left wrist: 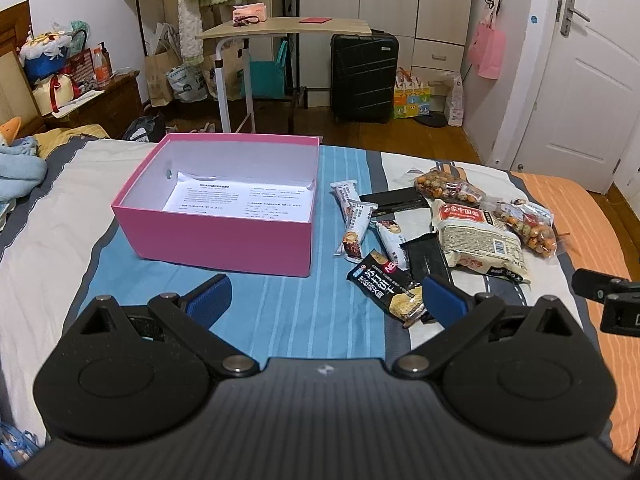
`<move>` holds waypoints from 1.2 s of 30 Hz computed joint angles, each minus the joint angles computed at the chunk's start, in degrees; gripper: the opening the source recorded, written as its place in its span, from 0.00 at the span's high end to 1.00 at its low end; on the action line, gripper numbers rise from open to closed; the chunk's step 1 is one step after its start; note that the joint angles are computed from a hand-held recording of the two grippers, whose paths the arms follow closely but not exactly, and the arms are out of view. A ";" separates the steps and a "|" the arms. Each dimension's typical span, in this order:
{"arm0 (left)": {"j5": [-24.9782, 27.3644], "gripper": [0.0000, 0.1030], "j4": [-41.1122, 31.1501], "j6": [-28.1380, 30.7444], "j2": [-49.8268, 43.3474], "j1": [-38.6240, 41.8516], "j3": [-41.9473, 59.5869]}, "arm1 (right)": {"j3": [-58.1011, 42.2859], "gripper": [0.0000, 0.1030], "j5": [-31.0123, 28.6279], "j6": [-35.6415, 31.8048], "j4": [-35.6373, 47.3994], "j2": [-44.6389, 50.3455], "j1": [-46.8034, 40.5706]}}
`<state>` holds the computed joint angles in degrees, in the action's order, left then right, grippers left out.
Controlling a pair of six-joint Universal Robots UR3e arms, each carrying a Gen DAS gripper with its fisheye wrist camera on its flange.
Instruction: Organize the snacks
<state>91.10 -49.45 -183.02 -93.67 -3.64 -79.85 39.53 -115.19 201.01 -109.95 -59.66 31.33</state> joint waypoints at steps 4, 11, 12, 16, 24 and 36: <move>-0.03 0.00 -0.17 0.09 0.03 0.05 0.09 | -0.26 0.00 -0.17 0.08 0.31 0.12 0.05; -0.20 0.00 -0.30 0.66 0.00 0.00 0.34 | -0.46 0.00 -0.12 0.22 0.96 0.10 -0.09; -0.20 0.00 -0.31 0.71 -0.05 0.00 0.40 | -0.46 0.00 -0.14 0.26 0.98 0.11 -0.10; -0.23 0.00 -0.20 0.63 -0.08 0.00 0.34 | -0.42 0.00 -0.02 0.29 0.89 0.13 -0.25; -0.16 0.00 0.26 0.45 -0.35 -0.35 0.11 | 2.72 0.00 0.92 -1.22 -1.95 -1.28 -0.72; -7.17 0.04 -8.62 0.52 -13.01 2.12 13.35 | 20.66 0.00 21.03 -27.59 -31.77 -1.87 -7.17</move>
